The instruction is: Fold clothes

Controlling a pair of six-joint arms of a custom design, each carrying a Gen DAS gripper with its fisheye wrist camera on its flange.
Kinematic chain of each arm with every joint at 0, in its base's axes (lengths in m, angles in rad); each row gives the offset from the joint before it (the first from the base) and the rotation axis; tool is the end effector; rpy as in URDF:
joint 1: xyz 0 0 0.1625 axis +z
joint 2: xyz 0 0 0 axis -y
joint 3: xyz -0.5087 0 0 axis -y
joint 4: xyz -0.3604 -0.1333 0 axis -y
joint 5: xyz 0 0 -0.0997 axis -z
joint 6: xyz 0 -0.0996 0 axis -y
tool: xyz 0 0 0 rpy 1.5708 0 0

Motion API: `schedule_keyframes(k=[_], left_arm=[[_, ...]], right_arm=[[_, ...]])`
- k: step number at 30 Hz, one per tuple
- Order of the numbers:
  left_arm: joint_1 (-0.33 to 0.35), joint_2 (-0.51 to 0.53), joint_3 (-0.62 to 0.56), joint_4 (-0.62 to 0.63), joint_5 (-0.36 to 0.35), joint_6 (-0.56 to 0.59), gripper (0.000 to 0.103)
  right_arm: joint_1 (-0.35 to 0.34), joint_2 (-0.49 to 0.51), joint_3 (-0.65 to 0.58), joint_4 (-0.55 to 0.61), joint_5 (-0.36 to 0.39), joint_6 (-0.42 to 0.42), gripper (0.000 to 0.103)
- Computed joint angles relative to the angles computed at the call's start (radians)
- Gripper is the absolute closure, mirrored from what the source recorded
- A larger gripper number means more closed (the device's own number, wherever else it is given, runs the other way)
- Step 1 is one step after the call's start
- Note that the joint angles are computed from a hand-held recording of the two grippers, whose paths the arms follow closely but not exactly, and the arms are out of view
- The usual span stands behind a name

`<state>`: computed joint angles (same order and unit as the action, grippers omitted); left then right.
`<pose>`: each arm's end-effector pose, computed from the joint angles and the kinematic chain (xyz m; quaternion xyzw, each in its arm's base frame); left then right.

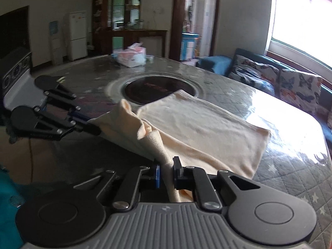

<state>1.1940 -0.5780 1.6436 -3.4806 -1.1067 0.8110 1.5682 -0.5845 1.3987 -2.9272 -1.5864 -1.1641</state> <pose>-0.1044 -0.7473 0.1404 0.4187 0.7885 -0.3442 0.2907 0.1296 -0.8088 0.1473 0.5269 -0.8066 0.2194 0.1538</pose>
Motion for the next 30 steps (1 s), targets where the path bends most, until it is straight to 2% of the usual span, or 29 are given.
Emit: schedule_keyframes(k=[7,11,16,19,24,30], left_arm=[[-0.036,-0.089,0.143,-0.029,-0.009,-0.065,0.095],[-0.04,-0.08,0.113,-0.037,0.007,-0.066,0.095],[-0.022,-0.035,-0.022,-0.013,0.005,-0.048,0.095],[-0.011,0.0,-0.125,0.017,0.002,-0.017,0.095],[0.014,0.081,-0.349,0.14,0.016,-0.024,0.095],[0.051,0.197,-0.628,0.368,0.065,-0.085,0.095]], right_arm=[[0.013,-0.086,0.111,0.051,0.004,-0.018,0.093],[0.024,-0.098,0.123,0.055,-0.001,-0.007,0.093],[0.034,-0.064,0.046,0.061,0.005,0.045,0.093],[0.04,-0.029,-0.048,0.108,0.002,0.078,0.093],[0.049,0.057,-0.253,0.213,-0.024,0.122,0.093],[0.05,0.214,-0.571,0.381,-0.103,0.174,0.093]])
